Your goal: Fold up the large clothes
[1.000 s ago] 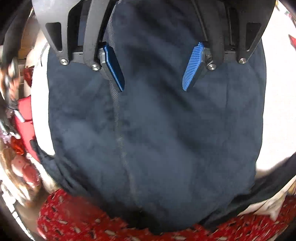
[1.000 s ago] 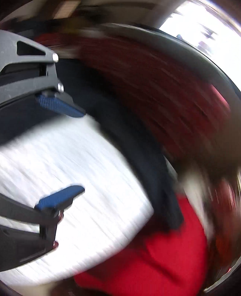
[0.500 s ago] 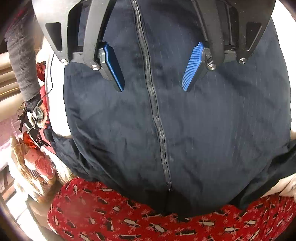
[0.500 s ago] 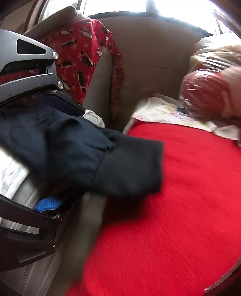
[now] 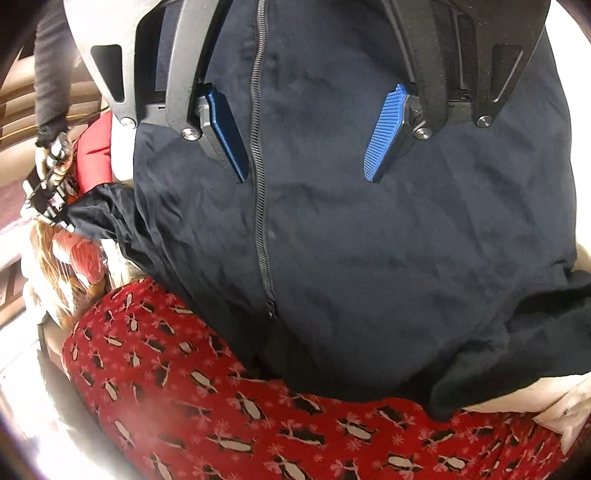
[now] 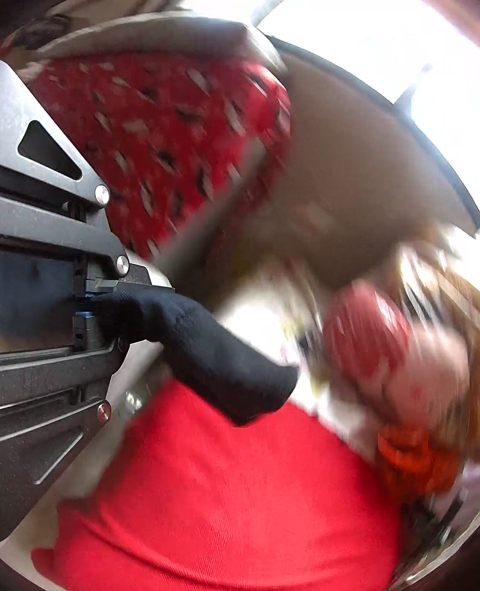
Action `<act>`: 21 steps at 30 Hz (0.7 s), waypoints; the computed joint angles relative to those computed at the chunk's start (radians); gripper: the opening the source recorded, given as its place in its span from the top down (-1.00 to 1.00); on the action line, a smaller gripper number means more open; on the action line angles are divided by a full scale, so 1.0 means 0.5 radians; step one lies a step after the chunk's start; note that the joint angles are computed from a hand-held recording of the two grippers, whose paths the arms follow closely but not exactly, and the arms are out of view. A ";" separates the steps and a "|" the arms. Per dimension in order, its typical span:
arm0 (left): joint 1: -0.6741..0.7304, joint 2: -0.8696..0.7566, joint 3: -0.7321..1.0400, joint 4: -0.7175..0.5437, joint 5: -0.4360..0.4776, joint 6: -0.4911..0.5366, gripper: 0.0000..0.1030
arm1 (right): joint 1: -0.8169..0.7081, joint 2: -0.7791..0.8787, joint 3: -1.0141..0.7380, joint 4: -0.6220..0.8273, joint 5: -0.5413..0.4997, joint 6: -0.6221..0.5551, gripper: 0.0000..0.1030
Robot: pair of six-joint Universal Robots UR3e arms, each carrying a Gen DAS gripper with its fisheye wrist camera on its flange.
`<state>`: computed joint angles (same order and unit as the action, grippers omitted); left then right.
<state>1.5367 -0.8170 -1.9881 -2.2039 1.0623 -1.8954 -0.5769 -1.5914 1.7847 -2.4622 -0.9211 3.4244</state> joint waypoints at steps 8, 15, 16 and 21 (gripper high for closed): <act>0.353 -0.063 0.138 -0.225 -0.044 0.351 -0.25 | 0.908 0.156 -0.443 0.121 -0.107 0.167 0.93; 0.380 -0.367 0.339 -0.126 -0.078 0.266 -0.25 | 1.759 0.715 -1.105 0.173 -0.386 0.324 0.91; 0.371 -0.410 0.357 -0.084 -0.069 0.237 -0.25 | 1.854 0.815 -1.226 0.220 -0.414 0.326 0.91; 0.416 -0.596 0.468 -0.053 -0.085 0.178 -0.25 | 2.246 1.275 -1.805 0.428 -0.543 0.351 0.85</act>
